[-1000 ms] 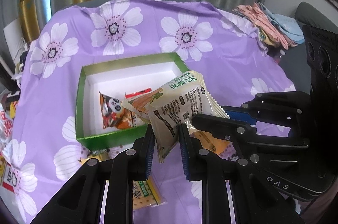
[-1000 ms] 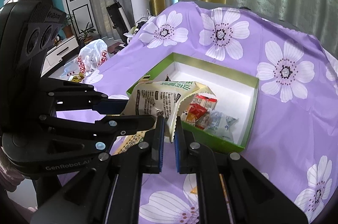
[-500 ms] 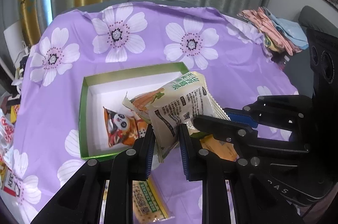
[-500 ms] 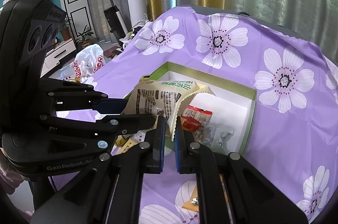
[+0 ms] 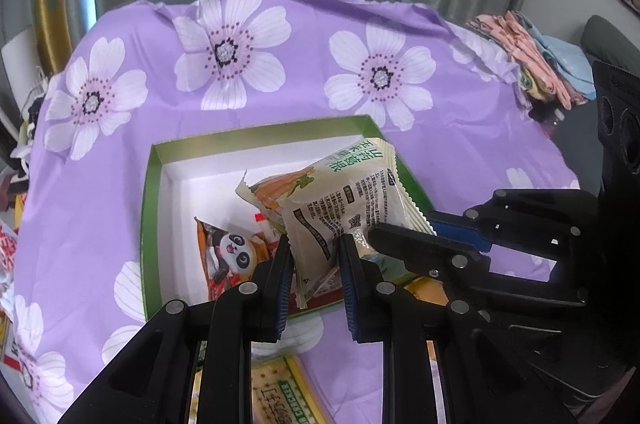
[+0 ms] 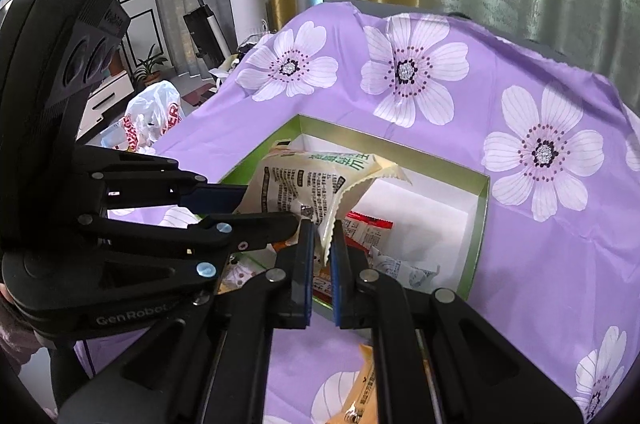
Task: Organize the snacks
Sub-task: 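Lower the corn-print packet into the box and open the right tool, then withdraw the right tool and move it toward the orange QR-code packet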
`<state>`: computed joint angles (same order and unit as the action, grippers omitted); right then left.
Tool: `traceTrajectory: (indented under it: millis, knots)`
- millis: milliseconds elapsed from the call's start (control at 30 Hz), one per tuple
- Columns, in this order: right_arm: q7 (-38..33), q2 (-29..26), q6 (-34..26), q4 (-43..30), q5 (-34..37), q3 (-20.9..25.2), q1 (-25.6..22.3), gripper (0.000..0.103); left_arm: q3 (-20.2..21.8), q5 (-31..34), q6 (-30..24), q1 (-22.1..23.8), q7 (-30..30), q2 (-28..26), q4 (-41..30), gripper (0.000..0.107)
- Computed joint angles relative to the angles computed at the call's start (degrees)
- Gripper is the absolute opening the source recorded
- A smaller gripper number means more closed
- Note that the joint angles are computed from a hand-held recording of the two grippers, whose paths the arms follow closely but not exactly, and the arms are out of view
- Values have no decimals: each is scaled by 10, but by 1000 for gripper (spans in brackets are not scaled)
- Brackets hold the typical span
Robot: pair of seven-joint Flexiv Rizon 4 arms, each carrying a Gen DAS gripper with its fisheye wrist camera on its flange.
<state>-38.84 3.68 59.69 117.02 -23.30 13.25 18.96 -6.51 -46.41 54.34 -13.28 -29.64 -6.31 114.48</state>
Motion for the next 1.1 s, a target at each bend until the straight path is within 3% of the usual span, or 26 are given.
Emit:
traceTrajectory:
  millis: [433,767,900,933,967,1000,1067,1100]
  knots:
    - [-27,-39,-4,-13,59,-9,6,10,-7,62,-4,11,-48,-50,-29,22]
    - [-33,-50,-23,-22,71,-12,8,10,-11,107,24,13,-78,-61,-32,22]
    - [-10,-40,-17,-12,61,-11,6,20,-7,127,26,15,-101,-58,-32,23]
    - [0,-37,-19,-9,52,-11,6,29,-7,130,28,16,-104,-57,-31,24]
    - [12,-32,-22,-6,39,-10,5,39,-6,133,29,18,-108,-54,-30,33]
    - [27,-26,-24,-1,23,-10,4,43,-4,134,32,19,-112,-52,-28,48]
    - [47,-15,-27,5,3,-8,1,47,-5,125,40,22,-110,-44,-21,67]
    - [55,-8,-27,8,-5,-6,0,48,-6,116,42,23,-103,-40,-17,68]
